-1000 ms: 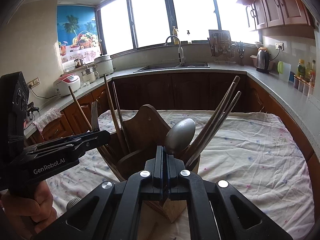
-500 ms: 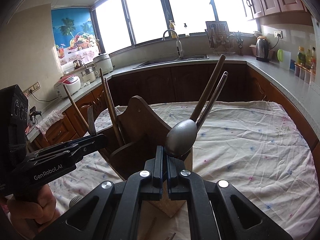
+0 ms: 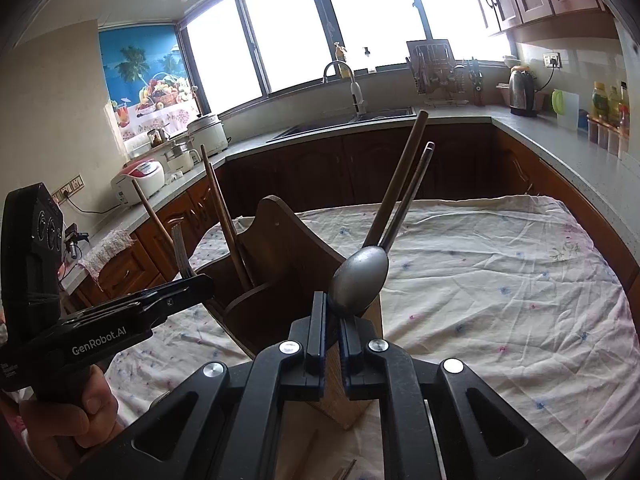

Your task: Organize utensils

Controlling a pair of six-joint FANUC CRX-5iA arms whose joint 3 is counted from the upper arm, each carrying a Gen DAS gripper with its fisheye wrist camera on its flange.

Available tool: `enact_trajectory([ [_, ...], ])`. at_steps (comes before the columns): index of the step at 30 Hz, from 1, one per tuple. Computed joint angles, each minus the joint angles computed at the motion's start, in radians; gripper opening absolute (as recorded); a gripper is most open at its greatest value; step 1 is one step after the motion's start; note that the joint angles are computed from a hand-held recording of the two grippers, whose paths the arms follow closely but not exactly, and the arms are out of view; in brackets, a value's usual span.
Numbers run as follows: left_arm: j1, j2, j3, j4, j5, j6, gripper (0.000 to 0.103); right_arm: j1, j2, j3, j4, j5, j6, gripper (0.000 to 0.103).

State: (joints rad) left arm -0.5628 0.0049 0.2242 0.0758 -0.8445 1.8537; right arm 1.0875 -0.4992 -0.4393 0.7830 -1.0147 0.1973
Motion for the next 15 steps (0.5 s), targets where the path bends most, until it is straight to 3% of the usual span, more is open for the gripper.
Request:
enact_trajectory([
  [7,-0.004,-0.035,-0.026,0.01,0.011,0.02,0.034,0.028,-0.035,-0.022,0.028,-0.036,-0.061,0.025],
  [15,-0.005,-0.111,-0.103,0.009,0.017,0.072,0.041,0.081,-0.089,-0.062,0.066,-0.086,-0.144,0.029],
])
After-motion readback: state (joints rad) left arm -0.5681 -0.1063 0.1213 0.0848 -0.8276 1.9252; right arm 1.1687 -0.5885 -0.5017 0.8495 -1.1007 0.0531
